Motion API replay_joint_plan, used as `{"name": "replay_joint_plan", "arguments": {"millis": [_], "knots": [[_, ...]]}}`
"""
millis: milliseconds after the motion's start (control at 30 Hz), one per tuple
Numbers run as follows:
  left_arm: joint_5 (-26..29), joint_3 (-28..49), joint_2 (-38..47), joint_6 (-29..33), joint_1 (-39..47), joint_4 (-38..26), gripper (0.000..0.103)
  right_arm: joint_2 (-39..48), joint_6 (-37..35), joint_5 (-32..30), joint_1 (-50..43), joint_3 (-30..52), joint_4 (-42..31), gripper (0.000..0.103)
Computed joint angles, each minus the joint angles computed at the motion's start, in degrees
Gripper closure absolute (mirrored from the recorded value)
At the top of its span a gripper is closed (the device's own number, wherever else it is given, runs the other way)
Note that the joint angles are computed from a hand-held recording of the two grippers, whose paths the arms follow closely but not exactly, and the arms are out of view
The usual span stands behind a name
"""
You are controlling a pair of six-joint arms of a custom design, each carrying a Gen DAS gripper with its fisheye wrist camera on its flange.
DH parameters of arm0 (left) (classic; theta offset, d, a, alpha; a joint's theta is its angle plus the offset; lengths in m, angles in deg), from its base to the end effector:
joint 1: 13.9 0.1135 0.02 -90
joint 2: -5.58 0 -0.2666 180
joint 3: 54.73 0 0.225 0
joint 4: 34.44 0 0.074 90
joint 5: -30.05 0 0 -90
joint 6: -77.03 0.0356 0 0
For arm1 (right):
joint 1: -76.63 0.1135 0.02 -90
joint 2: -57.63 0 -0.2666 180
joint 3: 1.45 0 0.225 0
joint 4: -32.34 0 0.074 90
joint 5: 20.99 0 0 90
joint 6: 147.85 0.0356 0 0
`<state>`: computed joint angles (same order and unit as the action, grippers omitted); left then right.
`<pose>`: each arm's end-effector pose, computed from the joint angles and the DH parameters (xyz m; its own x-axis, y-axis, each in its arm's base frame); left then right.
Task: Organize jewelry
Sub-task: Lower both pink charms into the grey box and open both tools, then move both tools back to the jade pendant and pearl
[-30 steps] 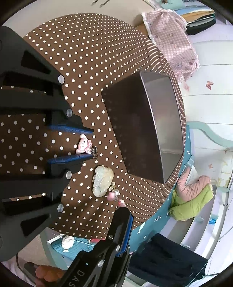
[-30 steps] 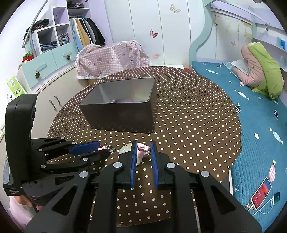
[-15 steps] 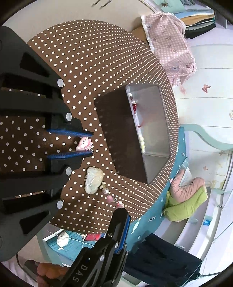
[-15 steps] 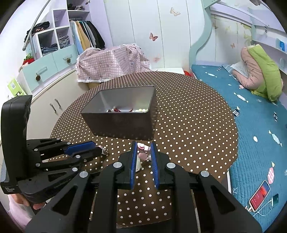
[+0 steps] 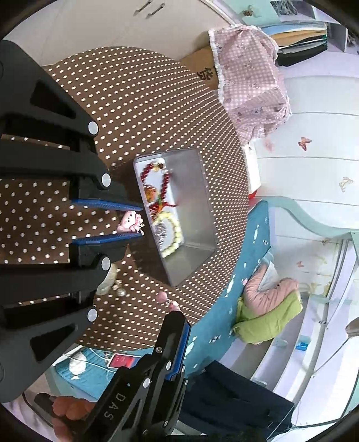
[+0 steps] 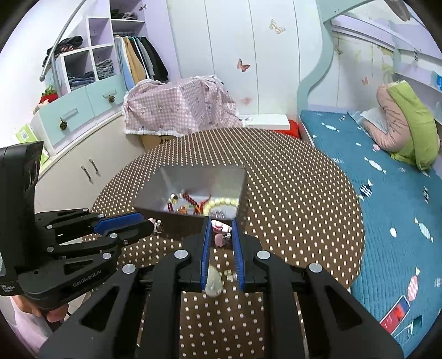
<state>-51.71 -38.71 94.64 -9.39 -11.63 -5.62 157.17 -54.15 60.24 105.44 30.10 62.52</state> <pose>0.1596 0.0012 0.0887 -0.6915 0.0344 -0.7215 0.1068 0.9928 -0.0550 0.2031 0.1179 0.1009 -0.5736 -0.2427 -0.7824 -0.5459 0.8253 0.1443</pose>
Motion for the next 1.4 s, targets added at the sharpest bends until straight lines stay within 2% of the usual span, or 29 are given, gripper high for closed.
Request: {"name": "replay_joint_plan", "arguments": {"millis": [167, 333, 567, 633, 733, 1000, 1400], "knots": [[1.24, 4.05, -4.32, 0.01, 1.81, -7.34, 0.087, 0.29, -0.92, -1.37, -0.20, 5.29, -5.02, 0.089], [1.90, 8.44, -2.62, 0.00, 3.54, -10.26, 0.087, 2.59, -1.62, -2.49, -0.04, 9.94, -8.03, 0.089], [1.44, 11.89, 4.31, 0.00, 3.90, -8.90, 0.085, 6.02, -1.92, -4.07, -0.11, 13.76, -10.16, 0.088], [1.22, 12.47, 6.55, -0.25, 3.91, -8.09, 0.079, 6.87, -1.55, -3.78, -0.23, 14.43, -10.87, 0.088], [1.37, 12.35, 8.10, -0.16, 4.24, -6.75, 0.078, 7.61, -1.01, -3.71, -0.35, 15.14, -11.84, 0.088], [1.36, 11.02, 7.50, -0.11, 4.12, -5.55, 0.075, 6.43, -0.58, -3.22, 0.30, 13.42, -11.04, 0.085], [-0.26, 6.73, 3.53, -1.26, 0.79, -3.75, 0.068, 4.66, 0.66, -2.10, -1.40, 8.94, -7.76, 0.070]]}}
